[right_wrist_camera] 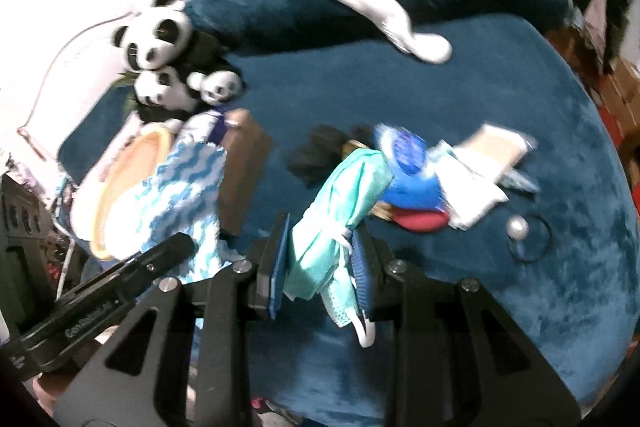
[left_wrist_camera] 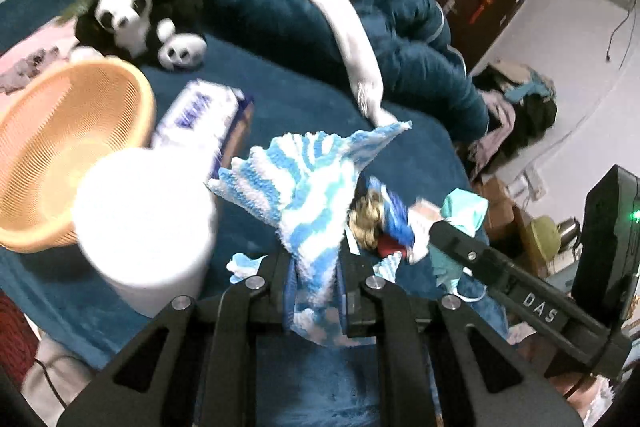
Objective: Organize soft objects
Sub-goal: 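Carry the towel and mask into the orange basket and open both tools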
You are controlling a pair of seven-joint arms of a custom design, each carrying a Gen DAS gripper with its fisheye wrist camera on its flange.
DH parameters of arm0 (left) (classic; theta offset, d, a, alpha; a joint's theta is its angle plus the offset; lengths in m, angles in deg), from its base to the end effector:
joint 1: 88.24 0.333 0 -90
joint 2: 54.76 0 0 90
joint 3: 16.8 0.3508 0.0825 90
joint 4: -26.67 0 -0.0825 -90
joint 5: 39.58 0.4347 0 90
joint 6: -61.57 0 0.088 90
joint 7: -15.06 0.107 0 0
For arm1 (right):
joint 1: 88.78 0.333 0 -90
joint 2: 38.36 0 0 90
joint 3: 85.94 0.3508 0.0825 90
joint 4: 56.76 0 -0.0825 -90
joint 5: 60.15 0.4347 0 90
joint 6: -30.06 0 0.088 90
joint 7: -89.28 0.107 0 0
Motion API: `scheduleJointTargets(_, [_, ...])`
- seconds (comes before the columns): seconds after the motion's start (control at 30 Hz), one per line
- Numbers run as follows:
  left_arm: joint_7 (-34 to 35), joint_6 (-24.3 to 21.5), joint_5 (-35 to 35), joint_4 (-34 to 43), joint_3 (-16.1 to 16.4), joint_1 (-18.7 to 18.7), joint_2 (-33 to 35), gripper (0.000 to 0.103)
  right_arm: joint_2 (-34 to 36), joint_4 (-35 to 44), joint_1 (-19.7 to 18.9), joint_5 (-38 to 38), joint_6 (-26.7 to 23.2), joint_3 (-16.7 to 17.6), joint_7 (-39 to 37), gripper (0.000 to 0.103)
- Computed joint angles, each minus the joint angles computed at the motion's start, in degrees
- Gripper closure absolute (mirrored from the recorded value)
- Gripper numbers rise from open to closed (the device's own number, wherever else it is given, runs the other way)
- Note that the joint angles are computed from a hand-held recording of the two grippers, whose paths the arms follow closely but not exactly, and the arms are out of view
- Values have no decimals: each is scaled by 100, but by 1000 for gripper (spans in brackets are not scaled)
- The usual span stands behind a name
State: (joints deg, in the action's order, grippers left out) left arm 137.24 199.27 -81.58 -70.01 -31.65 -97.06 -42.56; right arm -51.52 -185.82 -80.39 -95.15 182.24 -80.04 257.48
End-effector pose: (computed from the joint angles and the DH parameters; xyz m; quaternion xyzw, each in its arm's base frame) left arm 0.6644 -0.2790 0.5511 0.4581 -0.7949 0.3962 0.0365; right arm 0.5378 0.1569 0.5379 -0.4100 0.8331 -0.2206 0.2985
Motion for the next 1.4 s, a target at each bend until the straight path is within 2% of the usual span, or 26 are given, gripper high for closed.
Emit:
scheduleJointTargets(0.23, [-147,4,-75,320,170,237,-33,88,541,881,236,70,184,5,-557,73])
scheduleJointTargets(0.4, [-431,1,135,572,312,428,65,88,1058,1557,474,484,255,-65,-1170,73])
scheduleJointTargets(0.67, [-1290,-191,945,1425,460,630,691,88,2030,2660,734,1716,310,-132,-2539,73])
scheduleJointTargets(0.9, [-1930,-399,1613,2126,526,726,1332,88,3087,3860,726,2911,95,60,-3809,72])
scheduleJointTargets(1.03, [-2237,-530,1982,2448,576,738,1645,88,3556,4413,767,3234,-121,82,-4129,71])
scheduleJointTargets(1.4, [-2805,-757,2799,3167,702,696,2281,88,4267,5312,805,3717,-630,93,-4468,69])
